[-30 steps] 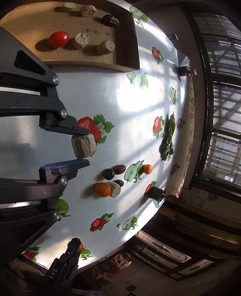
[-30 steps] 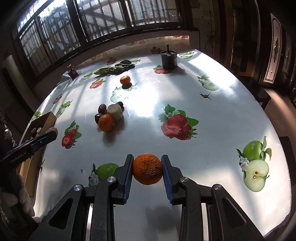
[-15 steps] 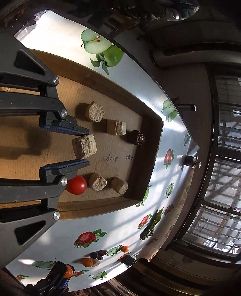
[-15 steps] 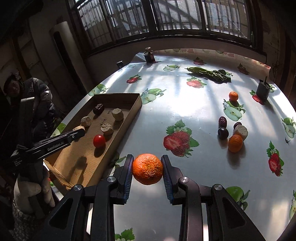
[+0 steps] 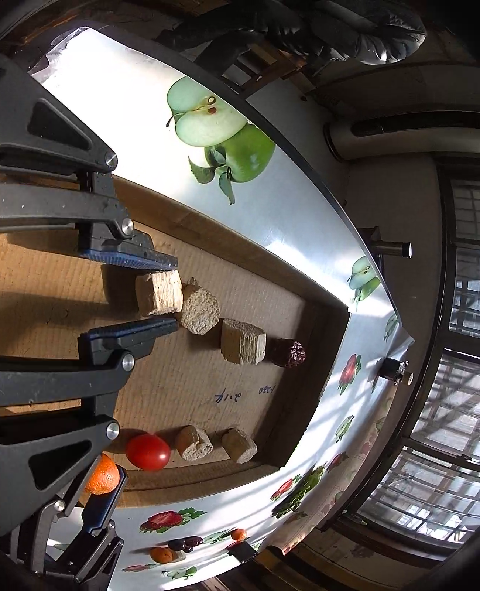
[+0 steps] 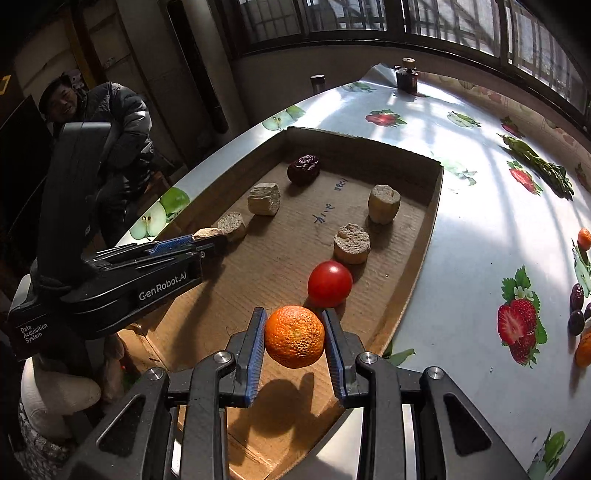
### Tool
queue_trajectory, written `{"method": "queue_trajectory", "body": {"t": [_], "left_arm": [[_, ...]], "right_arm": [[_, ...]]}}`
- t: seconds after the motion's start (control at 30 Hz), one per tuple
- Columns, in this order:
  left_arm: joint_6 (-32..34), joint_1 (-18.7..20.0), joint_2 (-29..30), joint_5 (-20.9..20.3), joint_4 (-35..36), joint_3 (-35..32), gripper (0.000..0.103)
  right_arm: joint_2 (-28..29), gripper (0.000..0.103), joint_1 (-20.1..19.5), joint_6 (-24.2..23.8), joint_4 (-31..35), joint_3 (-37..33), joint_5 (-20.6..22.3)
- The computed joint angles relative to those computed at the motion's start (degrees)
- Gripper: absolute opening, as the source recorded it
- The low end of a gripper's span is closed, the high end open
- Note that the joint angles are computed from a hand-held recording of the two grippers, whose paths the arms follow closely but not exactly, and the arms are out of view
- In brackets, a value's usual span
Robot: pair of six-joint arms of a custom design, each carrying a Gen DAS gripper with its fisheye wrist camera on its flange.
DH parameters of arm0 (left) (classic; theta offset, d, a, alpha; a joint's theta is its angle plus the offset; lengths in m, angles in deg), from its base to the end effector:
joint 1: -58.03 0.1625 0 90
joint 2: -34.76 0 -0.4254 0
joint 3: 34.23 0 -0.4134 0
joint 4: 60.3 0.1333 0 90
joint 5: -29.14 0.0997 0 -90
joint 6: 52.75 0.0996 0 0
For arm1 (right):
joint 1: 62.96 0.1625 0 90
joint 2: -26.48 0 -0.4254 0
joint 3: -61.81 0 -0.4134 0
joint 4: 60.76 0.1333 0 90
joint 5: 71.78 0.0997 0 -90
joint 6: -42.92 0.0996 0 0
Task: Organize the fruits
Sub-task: 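Carry both items over the box and open both tools, then move both tools back toward the remaining fruits on the table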
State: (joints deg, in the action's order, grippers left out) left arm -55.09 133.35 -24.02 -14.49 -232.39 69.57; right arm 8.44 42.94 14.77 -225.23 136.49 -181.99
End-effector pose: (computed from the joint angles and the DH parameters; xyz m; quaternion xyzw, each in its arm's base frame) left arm 0.0381 -0.6651 0.2391 -0.0308 0.8800 -0.3442 0.3259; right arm 0.3020 -0.6994 -0.1095 0.3395 -0.9118 0.1332 0.1886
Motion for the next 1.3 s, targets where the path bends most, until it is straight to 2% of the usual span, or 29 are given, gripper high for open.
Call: {"method": "queue_trajectory", "body": {"t": [0.33, 0.47, 0.53, 0.6, 0.7, 0.73, 0.8, 0.9, 1.03, 1.17, 1.3], "left_arm": [[-1.04, -0.29, -0.80, -2.04, 0.73, -0.47, 0.034], [0.51, -1.53, -0.88, -1.39, -1.54, 0.03, 0.048], [1.34, -2.29, -0.84, -0.68, -3.24, 0.37, 0.054], [2.00, -3.16, -0.77, 0.35, -5.03, 0.71, 0.071], [4.11, -4.54, -0.73, -0.27, -9.87, 1.99, 0.082], [4.55, -4.95, -0.67, -0.68, -10.35, 2.23, 0.083], [5.21, -5.91, -0.23, -0.18, -10.60, 2.49, 0.083], [7.01, -7.85, 1.04, 1.69, -12.19, 2.82, 0.083], [9.50, -9.87, 1.98, 0.11, -13.68, 3.49, 0.083], [9.22, -11.31, 2.73, -2.61, -11.73, 3.24, 0.083], [8.39, -12.99, 3.98, -4.53, -10.49, 2.94, 0.083]], "right_arm": [[2.45, 0.034, 0.13, 0.71, 0.21, -2.66, -1.70], [1.07, 0.049, 0.02, 0.71, -2.35, -0.75, 0.09], [0.09, 0.050, -0.04, 0.94, -3.48, 0.24, 1.03], [-1.12, 0.050, -0.15, 1.44, -5.27, 1.62, 1.91], [-3.40, 0.051, -0.42, 2.12, -9.20, 4.46, 2.45], [-4.14, 0.053, -0.51, 2.00, -11.18, 5.52, 2.15], [-5.33, 0.068, -0.68, 1.32, -16.39, 7.52, 0.55], [-7.62, 0.081, -1.30, -0.23, -23.35, 10.52, -1.92], [-11.88, 0.091, -2.86, -3.62, -33.73, 15.75, -4.70], [-17.47, 0.100, -5.65, -6.44, -43.41, 21.81, -4.16], [-23.30, 0.101, -8.79, -6.55, -46.78, 25.07, -6.74]]}}
